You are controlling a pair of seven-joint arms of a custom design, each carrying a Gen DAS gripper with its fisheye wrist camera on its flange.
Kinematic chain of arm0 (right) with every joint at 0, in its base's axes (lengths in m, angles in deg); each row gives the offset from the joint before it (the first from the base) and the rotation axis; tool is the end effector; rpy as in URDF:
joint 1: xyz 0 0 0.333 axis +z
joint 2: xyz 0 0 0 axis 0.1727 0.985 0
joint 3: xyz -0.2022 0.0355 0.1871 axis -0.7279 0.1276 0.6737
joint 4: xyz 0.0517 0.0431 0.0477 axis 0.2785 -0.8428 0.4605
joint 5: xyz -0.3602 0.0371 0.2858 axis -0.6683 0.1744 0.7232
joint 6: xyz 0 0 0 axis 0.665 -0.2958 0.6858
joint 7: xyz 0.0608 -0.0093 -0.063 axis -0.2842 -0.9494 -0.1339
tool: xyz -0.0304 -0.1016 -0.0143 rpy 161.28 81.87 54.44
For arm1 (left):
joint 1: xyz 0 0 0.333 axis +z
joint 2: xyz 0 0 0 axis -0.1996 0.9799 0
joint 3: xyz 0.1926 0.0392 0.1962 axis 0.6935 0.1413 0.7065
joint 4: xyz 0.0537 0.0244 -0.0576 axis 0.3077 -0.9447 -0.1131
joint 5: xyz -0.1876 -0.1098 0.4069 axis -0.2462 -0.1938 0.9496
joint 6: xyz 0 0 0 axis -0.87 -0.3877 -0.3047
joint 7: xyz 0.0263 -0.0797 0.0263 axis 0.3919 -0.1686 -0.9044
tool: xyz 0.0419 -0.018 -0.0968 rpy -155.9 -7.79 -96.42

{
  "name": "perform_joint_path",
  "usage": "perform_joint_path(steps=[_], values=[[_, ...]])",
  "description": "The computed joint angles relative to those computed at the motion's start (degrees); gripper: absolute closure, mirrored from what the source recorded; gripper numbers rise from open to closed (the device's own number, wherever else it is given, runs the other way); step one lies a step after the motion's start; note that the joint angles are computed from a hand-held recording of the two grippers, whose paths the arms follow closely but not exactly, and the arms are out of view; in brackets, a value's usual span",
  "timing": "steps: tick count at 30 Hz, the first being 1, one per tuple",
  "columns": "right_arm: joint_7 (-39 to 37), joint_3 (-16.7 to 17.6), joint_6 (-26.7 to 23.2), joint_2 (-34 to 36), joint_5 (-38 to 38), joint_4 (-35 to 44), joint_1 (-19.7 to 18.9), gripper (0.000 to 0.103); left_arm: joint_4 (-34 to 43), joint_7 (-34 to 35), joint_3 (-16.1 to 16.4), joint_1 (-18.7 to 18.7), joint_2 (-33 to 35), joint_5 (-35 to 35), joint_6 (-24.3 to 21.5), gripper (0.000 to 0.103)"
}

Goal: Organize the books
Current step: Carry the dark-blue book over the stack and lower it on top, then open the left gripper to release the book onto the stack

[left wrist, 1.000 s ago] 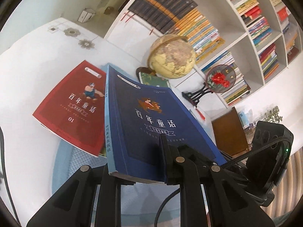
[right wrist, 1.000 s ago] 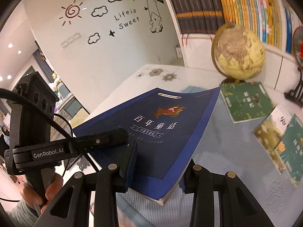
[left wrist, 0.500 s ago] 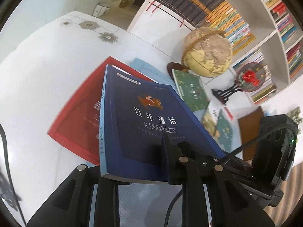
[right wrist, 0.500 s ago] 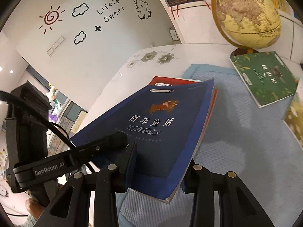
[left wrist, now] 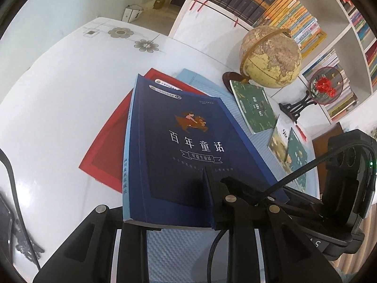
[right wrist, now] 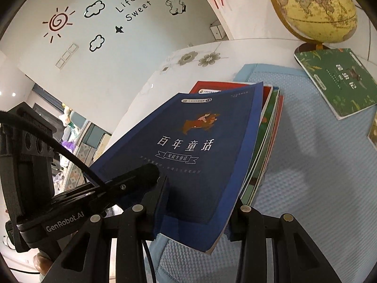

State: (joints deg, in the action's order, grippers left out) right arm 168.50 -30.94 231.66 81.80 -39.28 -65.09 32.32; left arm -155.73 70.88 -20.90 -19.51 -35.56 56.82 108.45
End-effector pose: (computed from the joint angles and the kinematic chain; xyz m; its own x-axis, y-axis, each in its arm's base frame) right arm 0.7248 0.3849 0.4642 -0.0478 -0.8719 -0.4873 -0.8363 0.3017 -0.4578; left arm 0.6728 -0.2426 0.5191 -0.3108 -0.8623 0.3997 -0.8879 0.1134 -0.4458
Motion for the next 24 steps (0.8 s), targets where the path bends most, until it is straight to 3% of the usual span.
perform_joint_path(steps=[3,8,12,15,19,21,24], values=[[0.2,0.3,0.2,0.2,0.5,-0.1,-0.1,0.066,-0.2,-0.2,0.1,0.0,-0.1,0.2,-0.3,0.080],[2.0,-0.2,-0.6,1.3,0.1,1.1,0.8,0.065,-2.6,-1.9,0.6,0.2,-1.6,1.0,-0.3,0.067],[3.4,-0.8,-1.0,2.1,-1.3,1.7,1.9,0.065,-1.4,-3.3,1.1,1.0,0.1,0.3,-2.2,0.064],[5.6,-2.2,-2.2,2.7,-4.3,2.5,3.5,0.065,2.4,-5.6,1.4,0.5,2.9,5.1,-3.8,0.064],[6.6,-1.7,-3.6,2.9,-4.7,2.3,3.5,0.065,5.6,-8.9,2.1,-0.5,5.2,13.0,-8.2,0.048],[6.9,-1.6,-2.9,1.2,-4.8,-0.4,3.4,0.065,4.9,-10.1,2.3,-0.3,4.8,14.0,-10.1,0.043],[6.9,-1.1,-1.0,-2.2,-4.3,-5.7,2.5,0.065,2.7,-13.9,3.0,-1.1,3.2,20.3,-11.4,0.043]])
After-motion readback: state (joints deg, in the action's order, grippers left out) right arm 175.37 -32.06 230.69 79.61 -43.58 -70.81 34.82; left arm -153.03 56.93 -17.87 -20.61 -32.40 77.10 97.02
